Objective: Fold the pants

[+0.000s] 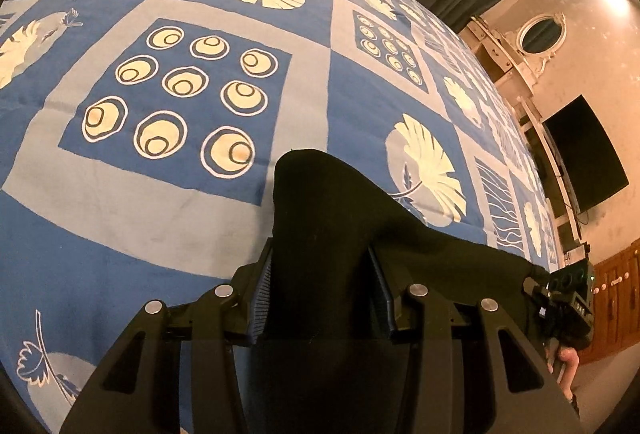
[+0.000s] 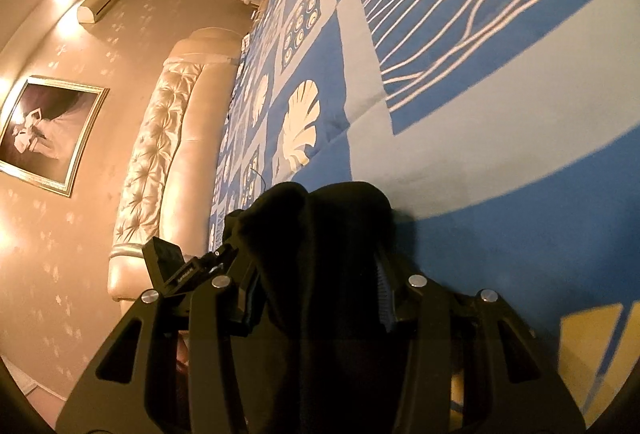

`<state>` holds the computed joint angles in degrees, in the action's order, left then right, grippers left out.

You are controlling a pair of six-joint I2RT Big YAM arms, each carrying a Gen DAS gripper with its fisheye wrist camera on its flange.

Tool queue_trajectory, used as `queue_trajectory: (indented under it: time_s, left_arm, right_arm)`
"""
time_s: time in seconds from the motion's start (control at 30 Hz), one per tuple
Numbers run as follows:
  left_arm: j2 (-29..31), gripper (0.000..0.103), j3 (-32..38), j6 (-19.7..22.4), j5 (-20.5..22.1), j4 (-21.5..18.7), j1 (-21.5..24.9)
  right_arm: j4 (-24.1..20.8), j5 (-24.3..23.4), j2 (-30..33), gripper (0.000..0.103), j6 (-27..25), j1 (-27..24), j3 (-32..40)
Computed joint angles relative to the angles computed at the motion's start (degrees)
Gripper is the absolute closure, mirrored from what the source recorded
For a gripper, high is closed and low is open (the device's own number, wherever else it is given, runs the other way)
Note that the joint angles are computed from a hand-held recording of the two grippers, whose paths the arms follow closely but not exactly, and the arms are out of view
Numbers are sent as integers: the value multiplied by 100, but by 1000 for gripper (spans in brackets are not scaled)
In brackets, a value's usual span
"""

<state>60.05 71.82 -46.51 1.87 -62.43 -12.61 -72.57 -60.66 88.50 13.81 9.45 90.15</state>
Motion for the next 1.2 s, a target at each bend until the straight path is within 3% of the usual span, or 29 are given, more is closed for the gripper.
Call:
queue_trajectory:
  time_s: [0.17, 0.33, 0.4, 0.53, 0.7, 0.8, 1.03, 1.1, 1.2]
  left_arm:
    - [-239, 54, -287, 51, 313, 379, 130]
    - [-627, 51, -491, -20, 446, 440, 61]
    - [-860, 43, -608, -127, 451, 420, -32]
    - [-1469, 42, -918, -475, 306, 259, -412]
    - [-2199, 35, -1379, -1507, 161, 223, -986]
    - [-2419, 35, -1469, -1853, -69, 177, -1389]
    - [-2472, 31, -1550, -2275, -463, 306, -2088]
    - [-2436, 31, -1588, -2339, -394, 459, -2167]
    - [-2240, 31, -1522, -2291, -617, 506, -2459]
  right_arm:
    - [41, 13, 14, 57, 116, 52, 40]
    - [33, -24, -106, 42, 285, -23, -43]
    - [-18, -97, -227, 38, 261, -105, -159]
    - [-638, -117, -430, 33, -341, -300, -300]
    - [-1559, -224, -722, 30, -1249, -489, -574]
    - [-1865, -213, -894, 27, -1571, -515, -722]
    - [-1534, 95, -1164, 17, -1296, -297, -853]
    - [-1496, 182, -1212, 16, -1301, -247, -865]
    - [-1472, 234, -1252, 16, -1338, -221, -896]
